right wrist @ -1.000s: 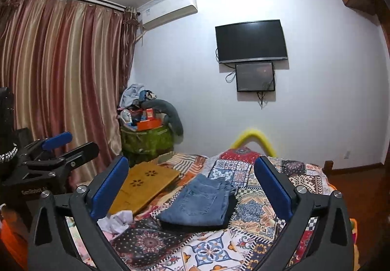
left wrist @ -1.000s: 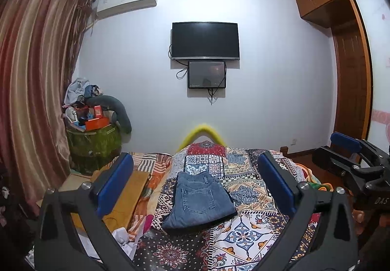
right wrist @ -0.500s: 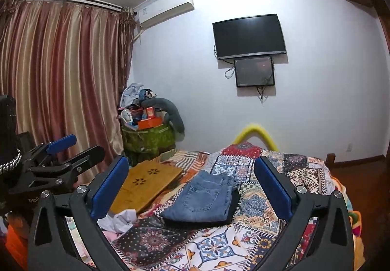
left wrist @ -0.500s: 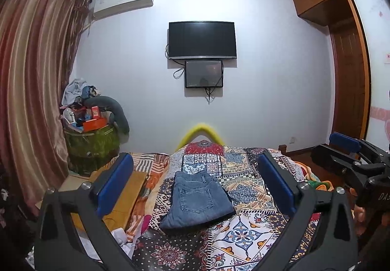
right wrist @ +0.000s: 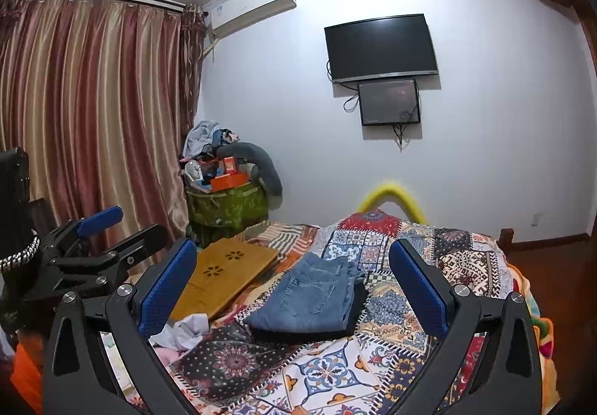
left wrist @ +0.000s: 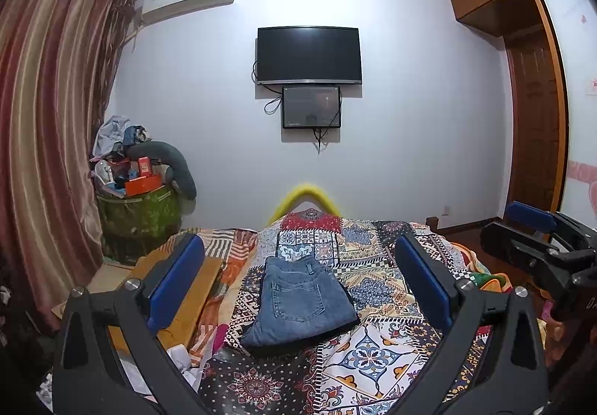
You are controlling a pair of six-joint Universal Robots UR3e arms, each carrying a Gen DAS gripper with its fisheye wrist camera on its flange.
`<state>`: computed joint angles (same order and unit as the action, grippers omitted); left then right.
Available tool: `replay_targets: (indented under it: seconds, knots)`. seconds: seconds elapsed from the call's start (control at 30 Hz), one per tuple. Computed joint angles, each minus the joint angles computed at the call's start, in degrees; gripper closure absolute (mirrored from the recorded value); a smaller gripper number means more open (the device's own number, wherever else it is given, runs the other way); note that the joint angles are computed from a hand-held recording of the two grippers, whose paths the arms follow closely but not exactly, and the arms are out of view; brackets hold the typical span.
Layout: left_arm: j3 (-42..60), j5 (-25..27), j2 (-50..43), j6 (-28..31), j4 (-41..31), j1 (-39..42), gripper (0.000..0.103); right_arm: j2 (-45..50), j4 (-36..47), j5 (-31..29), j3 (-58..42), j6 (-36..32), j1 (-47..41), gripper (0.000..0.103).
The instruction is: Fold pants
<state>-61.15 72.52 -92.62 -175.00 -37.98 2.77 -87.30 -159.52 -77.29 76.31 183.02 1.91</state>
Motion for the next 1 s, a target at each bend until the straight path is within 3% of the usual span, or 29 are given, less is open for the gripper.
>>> replay_targets:
  seconds: [1.0]
  knots:
    - [-0.5,-1.2,-0.4,-0.9,0.1,-0.1,0.000,-0.8,2.8,1.1,0.5,-0.6,-1.2,0.001]
